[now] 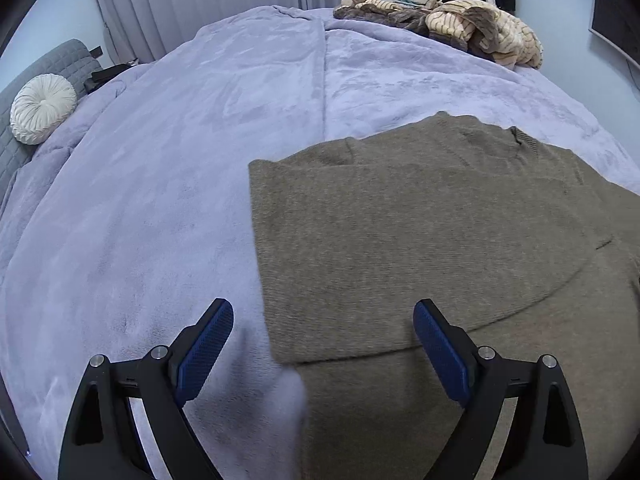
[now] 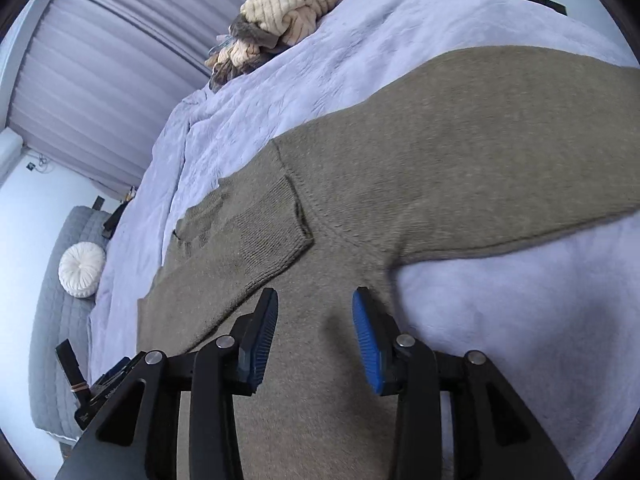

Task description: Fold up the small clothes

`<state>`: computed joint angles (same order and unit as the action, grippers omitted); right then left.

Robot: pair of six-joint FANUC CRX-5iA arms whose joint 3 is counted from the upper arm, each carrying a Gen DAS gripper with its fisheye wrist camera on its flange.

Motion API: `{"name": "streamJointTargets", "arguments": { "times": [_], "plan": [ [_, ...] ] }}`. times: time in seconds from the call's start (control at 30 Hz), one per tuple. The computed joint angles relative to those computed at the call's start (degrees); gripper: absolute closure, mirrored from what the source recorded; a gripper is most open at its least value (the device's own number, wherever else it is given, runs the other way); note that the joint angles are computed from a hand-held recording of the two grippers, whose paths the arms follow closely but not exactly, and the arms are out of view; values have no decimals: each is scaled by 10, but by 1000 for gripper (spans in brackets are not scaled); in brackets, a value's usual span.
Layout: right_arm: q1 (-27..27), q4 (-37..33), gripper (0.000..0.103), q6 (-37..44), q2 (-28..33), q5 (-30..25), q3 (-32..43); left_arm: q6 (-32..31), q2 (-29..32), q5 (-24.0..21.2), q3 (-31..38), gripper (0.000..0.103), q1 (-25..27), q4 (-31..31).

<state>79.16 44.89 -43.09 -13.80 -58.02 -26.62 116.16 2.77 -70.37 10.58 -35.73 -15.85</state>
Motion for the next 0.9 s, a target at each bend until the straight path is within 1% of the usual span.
{"name": "streamJointTargets", "arguments": {
  "times": [0.1, 0.17, 0.2, 0.27, 0.4, 0.53, 0.6, 0.67, 0.8, 0.9],
  "plan": [
    [34, 17, 59, -58, -38, -48, -27, 0, 10, 2, 17, 11, -18, 16],
    [63, 25, 56, -94, -64, -96, -43, -1, 21, -2, 34, 11, -35, 21],
    [81, 27, 54, -116, -76, -128, -50, -1, 28, -5, 43, 11, -44, 22],
    [117, 30, 53, -163, -104, -182, -68, 0, 40, -6, 57, 11, -63, 26],
    [201, 31, 53, -292, -160, -297, -110, 3, 63, -9, 79, 11, -92, 38],
    [277, 26, 53, -409, -205, -393, -146, 7, 87, -17, 101, 11, -117, 47],
    [312, 28, 53, -460, -226, -432, -166, 9, 99, -24, 114, 11, -127, 49],
    [334, 31, 53, -502, -241, -462, -181, 12, 108, -28, 125, 11, -135, 49],
    [361, 44, 53, -546, -274, -501, -214, 18, 122, -39, 145, 11, -146, 46],
    [353, 60, 53, -551, -289, -509, -233, 25, 132, -43, 159, 11, -151, 42]
  ]
}}
